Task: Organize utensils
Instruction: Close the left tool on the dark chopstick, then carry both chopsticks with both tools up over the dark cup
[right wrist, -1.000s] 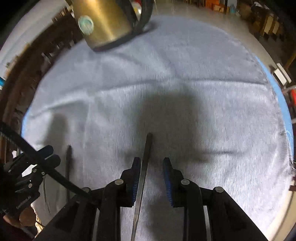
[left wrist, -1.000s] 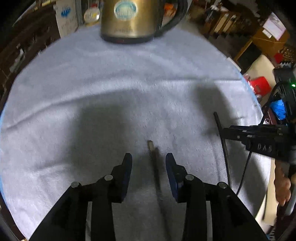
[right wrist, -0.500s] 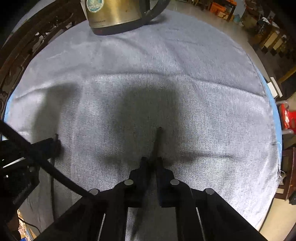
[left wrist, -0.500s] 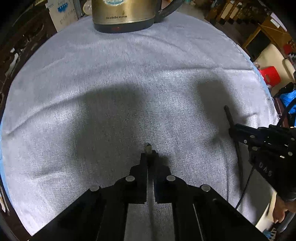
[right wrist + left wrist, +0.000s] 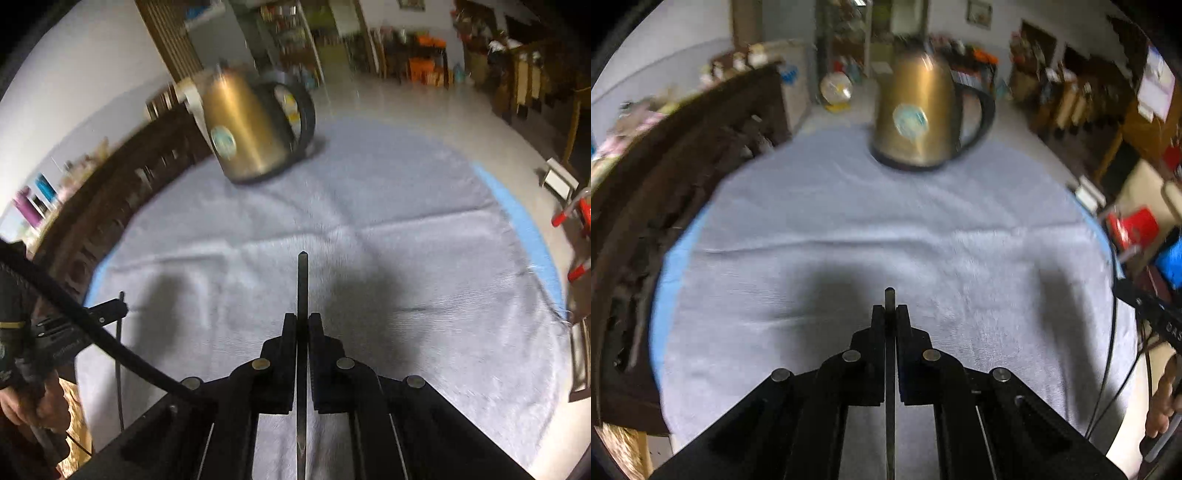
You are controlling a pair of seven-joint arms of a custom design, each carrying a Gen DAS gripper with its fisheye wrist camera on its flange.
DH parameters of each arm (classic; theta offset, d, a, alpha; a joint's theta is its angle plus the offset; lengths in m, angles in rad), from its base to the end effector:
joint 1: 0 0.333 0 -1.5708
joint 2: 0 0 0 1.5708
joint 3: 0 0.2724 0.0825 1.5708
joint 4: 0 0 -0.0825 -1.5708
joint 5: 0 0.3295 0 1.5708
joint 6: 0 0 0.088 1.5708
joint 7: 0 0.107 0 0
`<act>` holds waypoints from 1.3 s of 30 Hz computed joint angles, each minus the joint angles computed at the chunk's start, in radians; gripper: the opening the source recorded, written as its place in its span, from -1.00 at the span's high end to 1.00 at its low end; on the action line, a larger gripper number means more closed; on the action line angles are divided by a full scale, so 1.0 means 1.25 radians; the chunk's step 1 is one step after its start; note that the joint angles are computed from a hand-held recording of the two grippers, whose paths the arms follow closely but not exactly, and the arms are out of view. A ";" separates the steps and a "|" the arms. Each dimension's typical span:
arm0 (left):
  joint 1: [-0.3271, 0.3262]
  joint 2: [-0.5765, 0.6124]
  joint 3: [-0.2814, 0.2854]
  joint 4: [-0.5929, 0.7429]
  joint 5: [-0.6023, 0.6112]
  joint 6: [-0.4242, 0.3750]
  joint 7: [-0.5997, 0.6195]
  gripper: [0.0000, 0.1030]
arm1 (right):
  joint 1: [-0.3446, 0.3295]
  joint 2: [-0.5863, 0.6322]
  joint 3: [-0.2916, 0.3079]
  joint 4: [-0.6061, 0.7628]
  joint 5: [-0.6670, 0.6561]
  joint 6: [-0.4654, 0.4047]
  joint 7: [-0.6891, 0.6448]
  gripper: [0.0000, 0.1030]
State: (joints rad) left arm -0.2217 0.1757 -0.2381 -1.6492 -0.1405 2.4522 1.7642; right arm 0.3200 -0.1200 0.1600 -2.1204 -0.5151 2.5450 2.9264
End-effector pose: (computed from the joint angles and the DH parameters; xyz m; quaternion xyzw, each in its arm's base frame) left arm 0.5439 -0.2569 0.5516 -0.4602 0.8285 -0.2934 0.1256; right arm 0.4514 0.2450 0.5027 -0.4733 0.8174 -0.1676 0.2823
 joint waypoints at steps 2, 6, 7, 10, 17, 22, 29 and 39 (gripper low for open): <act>0.020 -0.072 0.002 -0.072 -0.056 0.054 0.033 0.90 | -0.004 -0.049 0.028 -0.029 -0.090 -0.001 0.102 0.87; 0.017 -0.223 0.025 -0.235 -0.210 0.177 0.133 0.90 | -0.010 -0.115 0.105 -0.038 -0.264 -0.050 0.271 0.87; 0.008 -0.265 0.037 -0.279 -0.256 0.205 0.163 0.90 | -0.007 -0.131 0.125 -0.042 -0.296 -0.069 0.306 0.87; -0.040 -0.367 0.076 -0.384 -0.344 0.274 0.221 0.90 | 0.008 -0.173 0.182 -0.048 -0.371 -0.145 0.393 0.87; -0.163 -0.547 0.147 -0.565 -0.416 0.414 0.266 0.90 | 0.065 -0.188 0.277 -0.031 -0.508 -0.340 0.526 0.87; -0.278 -0.624 0.211 -0.632 -0.432 0.492 0.277 0.90 | 0.115 -0.172 0.314 -0.009 -0.579 -0.458 0.581 0.87; -0.386 -0.656 0.264 -0.685 -0.425 0.611 0.232 0.90 | 0.176 -0.124 0.337 0.040 -0.687 -0.584 0.631 0.87; -0.479 -0.665 0.316 -0.704 -0.348 0.709 0.148 0.90 | 0.271 -0.081 0.298 0.094 -0.789 -0.653 0.644 0.87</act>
